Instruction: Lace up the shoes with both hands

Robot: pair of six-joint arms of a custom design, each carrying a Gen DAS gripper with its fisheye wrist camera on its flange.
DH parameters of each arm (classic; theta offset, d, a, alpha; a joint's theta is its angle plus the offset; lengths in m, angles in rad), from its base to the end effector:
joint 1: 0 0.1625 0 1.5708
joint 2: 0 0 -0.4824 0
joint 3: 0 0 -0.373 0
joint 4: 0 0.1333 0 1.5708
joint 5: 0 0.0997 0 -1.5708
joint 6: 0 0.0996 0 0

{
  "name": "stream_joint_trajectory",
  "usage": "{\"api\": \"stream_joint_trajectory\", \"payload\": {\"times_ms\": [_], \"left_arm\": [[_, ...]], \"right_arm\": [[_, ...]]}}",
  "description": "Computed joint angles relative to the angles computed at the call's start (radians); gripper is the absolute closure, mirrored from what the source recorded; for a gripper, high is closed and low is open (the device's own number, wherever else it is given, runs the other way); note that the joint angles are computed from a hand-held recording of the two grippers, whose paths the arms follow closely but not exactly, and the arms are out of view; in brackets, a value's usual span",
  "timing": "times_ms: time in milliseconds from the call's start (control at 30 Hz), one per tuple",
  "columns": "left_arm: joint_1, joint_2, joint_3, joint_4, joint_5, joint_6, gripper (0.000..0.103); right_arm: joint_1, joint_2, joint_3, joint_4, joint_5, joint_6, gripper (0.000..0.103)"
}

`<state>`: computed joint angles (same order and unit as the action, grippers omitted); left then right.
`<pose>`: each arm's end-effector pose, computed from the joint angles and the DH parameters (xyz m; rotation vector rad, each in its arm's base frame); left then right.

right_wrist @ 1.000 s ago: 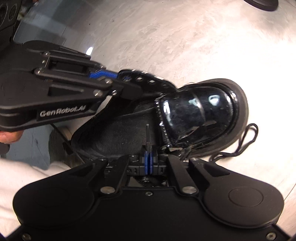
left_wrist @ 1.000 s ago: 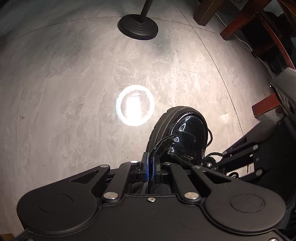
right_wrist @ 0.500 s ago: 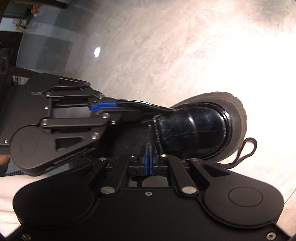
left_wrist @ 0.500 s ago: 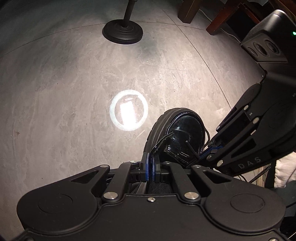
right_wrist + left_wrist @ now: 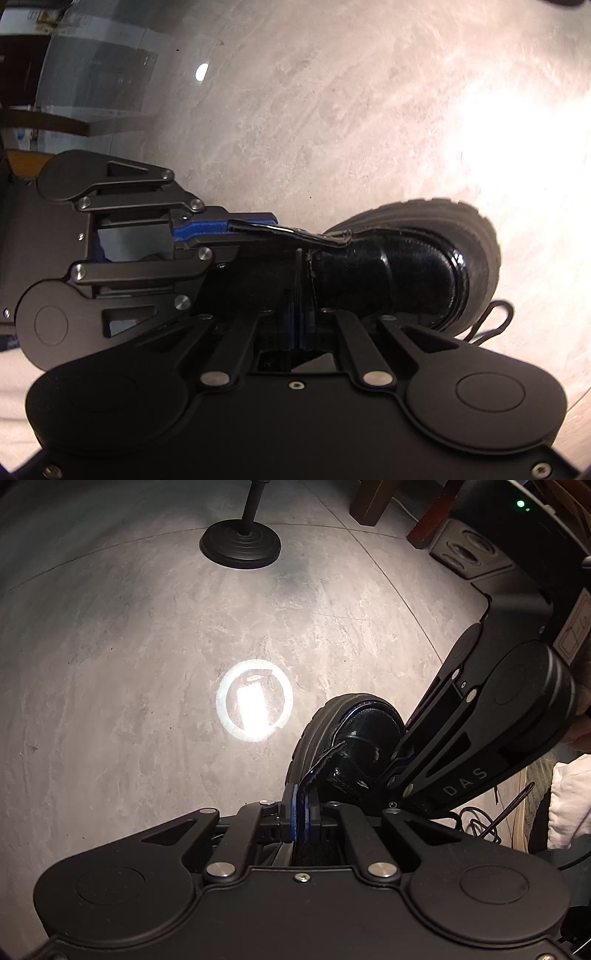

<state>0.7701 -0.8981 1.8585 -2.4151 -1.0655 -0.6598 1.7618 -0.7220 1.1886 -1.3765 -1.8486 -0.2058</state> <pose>-0.3067 -0.5503 0.1360 0.2278 2.6592 -0.3440 0.2398 -0.6820 0.1767 0.6650 -2.6448 -0.9372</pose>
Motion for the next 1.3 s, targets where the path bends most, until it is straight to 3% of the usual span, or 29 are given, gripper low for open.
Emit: {"api": "stream_joint_trajectory", "payload": {"times_ms": [167,233,400,500,567,733,1300], "left_arm": [[0.000,-0.002,0.012,-0.021,0.001,0.006,0.098],[0.000,-0.002,0.016,-0.027,0.000,0.008,0.098],[-0.002,0.000,0.017,-0.022,0.002,0.019,0.098],[-0.003,0.002,0.015,-0.020,0.001,0.020,0.098],[-0.003,0.002,0.015,-0.021,0.000,0.018,0.098],[0.003,0.000,0.017,-0.031,-0.012,0.010,0.098],[0.092,-0.027,0.036,-0.121,-0.173,-0.076,0.096]], "right_arm": [[-0.035,-0.003,0.048,-0.044,0.048,0.055,0.101],[-0.055,-0.017,0.121,-0.111,0.046,0.046,0.101],[-0.064,-0.022,0.133,-0.126,0.059,0.047,0.101],[-0.059,-0.017,0.114,-0.106,0.062,0.051,0.101],[-0.079,-0.021,0.002,0.009,0.053,0.039,0.101],[-0.095,0.005,-0.051,0.069,0.067,0.055,0.101],[-0.127,0.023,-0.071,0.075,0.151,0.094,0.101]]}}
